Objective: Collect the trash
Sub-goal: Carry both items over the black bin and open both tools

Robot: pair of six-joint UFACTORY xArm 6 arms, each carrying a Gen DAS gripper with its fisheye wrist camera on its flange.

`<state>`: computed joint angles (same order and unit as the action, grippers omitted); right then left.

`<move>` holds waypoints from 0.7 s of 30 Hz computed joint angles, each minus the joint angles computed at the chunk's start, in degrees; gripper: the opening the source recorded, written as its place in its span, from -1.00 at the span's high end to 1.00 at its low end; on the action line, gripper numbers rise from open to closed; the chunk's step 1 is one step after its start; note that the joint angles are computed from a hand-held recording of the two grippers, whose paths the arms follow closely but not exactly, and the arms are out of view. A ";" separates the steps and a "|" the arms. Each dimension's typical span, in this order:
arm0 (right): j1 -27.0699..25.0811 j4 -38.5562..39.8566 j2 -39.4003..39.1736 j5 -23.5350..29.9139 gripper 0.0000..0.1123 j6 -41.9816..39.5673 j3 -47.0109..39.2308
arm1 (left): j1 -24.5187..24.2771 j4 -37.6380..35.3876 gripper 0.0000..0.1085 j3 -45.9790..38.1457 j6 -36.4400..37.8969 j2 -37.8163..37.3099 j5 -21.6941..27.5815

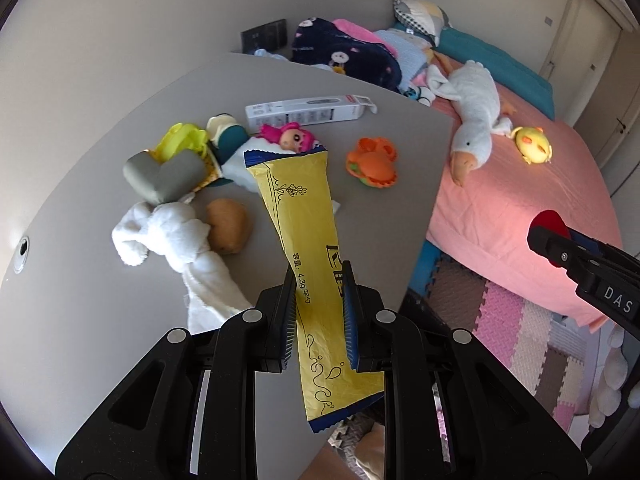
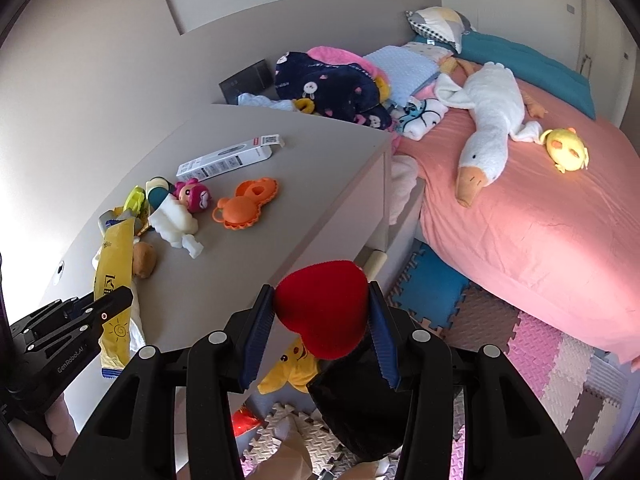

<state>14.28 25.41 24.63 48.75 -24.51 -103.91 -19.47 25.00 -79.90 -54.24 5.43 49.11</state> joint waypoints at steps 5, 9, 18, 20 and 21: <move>-2.27 -0.24 -1.63 -0.94 0.15 -0.12 2.30 | -1.98 -2.16 0.64 -4.66 3.66 3.97 -0.32; -4.19 -0.76 -2.52 -1.50 0.15 0.46 3.59 | -3.40 -4.32 0.64 -9.23 7.21 7.81 -0.33; -8.13 -0.68 -3.24 -0.55 -0.11 3.33 4.32 | -5.84 -11.90 0.12 -18.14 17.53 15.20 0.96; -8.51 -1.90 -4.02 -2.64 -0.26 4.99 5.51 | -6.76 -9.46 -0.67 -20.05 16.80 16.47 2.33; -8.61 -2.80 -4.32 -3.69 -0.26 5.46 6.02 | -7.26 -7.67 -0.69 -20.33 16.46 16.69 2.20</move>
<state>5.67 22.60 20.32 45.06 -19.05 -97.88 -26.73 17.32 -100.23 -37.78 22.12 51.32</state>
